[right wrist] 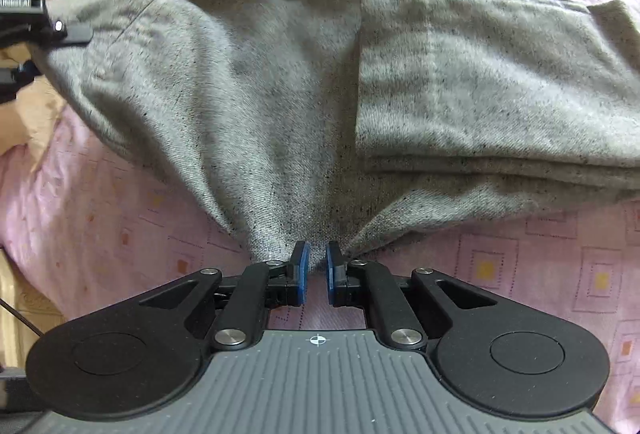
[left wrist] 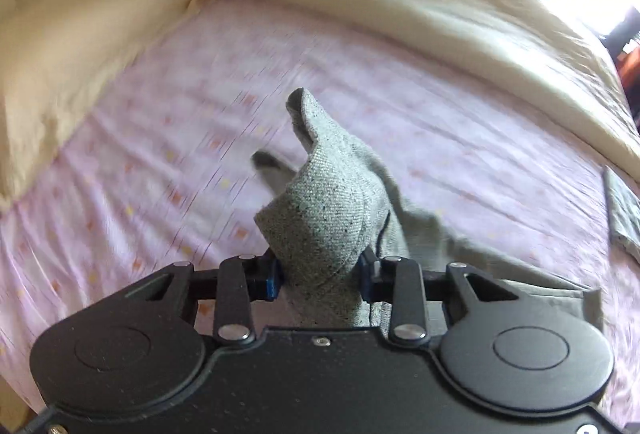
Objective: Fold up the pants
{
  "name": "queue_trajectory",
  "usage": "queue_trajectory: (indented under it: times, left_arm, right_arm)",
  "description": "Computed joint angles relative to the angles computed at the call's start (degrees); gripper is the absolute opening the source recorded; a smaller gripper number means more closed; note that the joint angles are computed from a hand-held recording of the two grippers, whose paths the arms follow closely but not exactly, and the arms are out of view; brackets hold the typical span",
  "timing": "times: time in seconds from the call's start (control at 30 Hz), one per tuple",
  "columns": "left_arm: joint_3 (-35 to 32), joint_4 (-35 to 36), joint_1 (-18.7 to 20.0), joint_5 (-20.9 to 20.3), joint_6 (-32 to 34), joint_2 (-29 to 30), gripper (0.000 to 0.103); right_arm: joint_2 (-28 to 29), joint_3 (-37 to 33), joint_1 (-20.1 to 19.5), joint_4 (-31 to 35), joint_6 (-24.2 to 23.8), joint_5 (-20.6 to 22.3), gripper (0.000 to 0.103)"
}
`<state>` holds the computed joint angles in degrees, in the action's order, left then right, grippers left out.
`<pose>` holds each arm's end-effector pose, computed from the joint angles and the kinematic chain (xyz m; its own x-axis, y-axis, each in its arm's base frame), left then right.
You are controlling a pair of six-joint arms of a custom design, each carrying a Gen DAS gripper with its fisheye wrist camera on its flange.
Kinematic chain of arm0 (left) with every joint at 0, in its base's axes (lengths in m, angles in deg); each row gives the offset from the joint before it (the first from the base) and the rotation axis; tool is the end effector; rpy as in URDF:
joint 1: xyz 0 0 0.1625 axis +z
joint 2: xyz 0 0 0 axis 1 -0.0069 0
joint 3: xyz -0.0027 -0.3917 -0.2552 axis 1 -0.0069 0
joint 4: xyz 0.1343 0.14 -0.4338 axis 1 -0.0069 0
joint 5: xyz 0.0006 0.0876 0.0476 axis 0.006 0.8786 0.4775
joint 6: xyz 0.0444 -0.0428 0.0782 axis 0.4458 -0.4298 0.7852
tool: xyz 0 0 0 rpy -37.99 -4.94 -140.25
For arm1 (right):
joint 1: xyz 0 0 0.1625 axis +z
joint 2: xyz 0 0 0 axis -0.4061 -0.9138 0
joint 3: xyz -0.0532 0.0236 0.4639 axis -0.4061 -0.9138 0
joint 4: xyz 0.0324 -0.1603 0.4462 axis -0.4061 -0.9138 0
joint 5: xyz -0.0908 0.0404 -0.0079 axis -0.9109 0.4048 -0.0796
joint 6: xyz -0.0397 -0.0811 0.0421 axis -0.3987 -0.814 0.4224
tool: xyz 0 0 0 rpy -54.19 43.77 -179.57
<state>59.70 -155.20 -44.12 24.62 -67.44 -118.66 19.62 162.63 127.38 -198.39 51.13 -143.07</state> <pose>-0.1583 -0.4620 0.2320 -0.8139 -0.1050 -0.5714 0.2723 0.7999 -0.5348 0.1777 -0.3719 0.0642 -0.8993 -0.0158 0.4370 -0.1366 0.9595 -0.2465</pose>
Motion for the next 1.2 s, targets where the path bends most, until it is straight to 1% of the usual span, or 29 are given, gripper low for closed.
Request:
queue_trajectory:
  times: [0.1,0.17,0.23,0.3,0.37,0.47,0.5,0.57,0.63,0.67,0.73,0.8,0.87,0.9,0.93,0.97,1.0,1.1,1.13,1.2]
  left_arm:
    - [-1.7,2.8,-6.9,2.8,-0.8,2.3,0.043]
    - [-3.3,3.7,-10.9,3.3,-1.2,5.0,0.043]
    - [-4.7,2.4,-14.2,2.8,-0.2,8.8,0.043]
    - [-6.2,-0.7,-16.5,0.9,2.1,13.9,0.043]
    - [-8.2,-3.8,-17.8,-2.3,3.2,20.0,0.044]
    - [-12.8,-5.8,-17.7,-8.8,3.9,30.3,0.057]
    - [-14.4,-5.4,-17.8,-11.6,3.9,33.3,0.056]
    - [-17.3,-5.2,-17.4,-15.5,5.3,38.1,0.056]
    - [-19.0,-5.7,-18.1,-17.2,7.0,40.8,0.056]
    - [-19.1,-5.9,-19.1,-18.2,7.6,41.0,0.056]
    - [-17.8,-7.4,-20.0,-18.8,9.1,39.8,0.057]
    - [-16.2,-7.2,-20.4,-18.2,9.3,37.8,0.058]
    - [-14.7,-5.1,-19.9,-16.6,7.7,35.6,0.058]
    - [-13.7,-3.5,-19.6,-15.3,6.2,34.4,0.058]
    - [-13.1,-1.7,-18.8,-13.8,4.7,33.6,0.058]
    - [-12.3,1.1,-18.2,-12.3,2.2,32.2,0.058]
    - [-11.5,3.8,-17.3,-10.9,-0.6,31.0,0.058]
    - [-10.1,13.4,-14.2,-8.4,-9.8,27.3,0.058]
    - [-9.7,16.4,-12.8,-8.3,-12.8,26.2,0.057]
    - [-9.3,20.3,-10.5,-8.4,-16.6,24.9,0.057]
  right_arm:
    - [-6.2,2.6,-2.1,0.0,-3.2,3.8,0.010]
    - [-11.0,4.4,-4.1,0.6,-5.3,5.4,0.010]
    - [-15.4,6.0,-6.2,1.4,-6.8,6.3,0.010]
    - [-20.2,7.3,-9.3,2.5,-8.6,6.7,0.010]
    - [-24.7,8.3,-12.9,3.7,-10.2,6.8,0.010]
    - [-31.5,10.0,-18.1,5.9,-11.8,6.3,0.010]
    - [-33.9,10.5,-20.0,7.1,-12.4,6.3,0.010]
    - [-38.0,11.1,-23.1,9.5,-12.9,6.1,0.010]
    - [-41.3,11.7,-25.8,11.0,-13.7,6.1,0.010]
    - [-43.1,12.0,-27.2,11.7,-14.4,6.3,0.010]
    - [-45.4,12.3,-28.9,12.2,-15.1,6.6,0.010]
    - [-46.4,12.4,-30.1,10.7,-16.5,7.9,0.010]
    - [-45.4,11.9,-30.1,7.3,-18.7,8.6,0.011]
    - [-44.3,11.2,-29.8,5.3,-19.8,9.1,0.013]
    - [-42.5,10.3,-30.1,3.1,-21.4,10.2,0.017]
    - [-40.9,9.4,-30.1,1.0,-22.6,11.3,0.030]
    - [-39.8,8.3,-30.4,-0.1,-24.0,12.8,0.037]
    - [-34.1,4.2,-29.7,-2.3,-26.2,14.8,0.042]
    - [-32.3,3.0,-29.4,-2.8,-26.9,14.9,0.042]
    - [-28.5,0.3,-28.6,-2.6,-28.5,14.9,0.043]
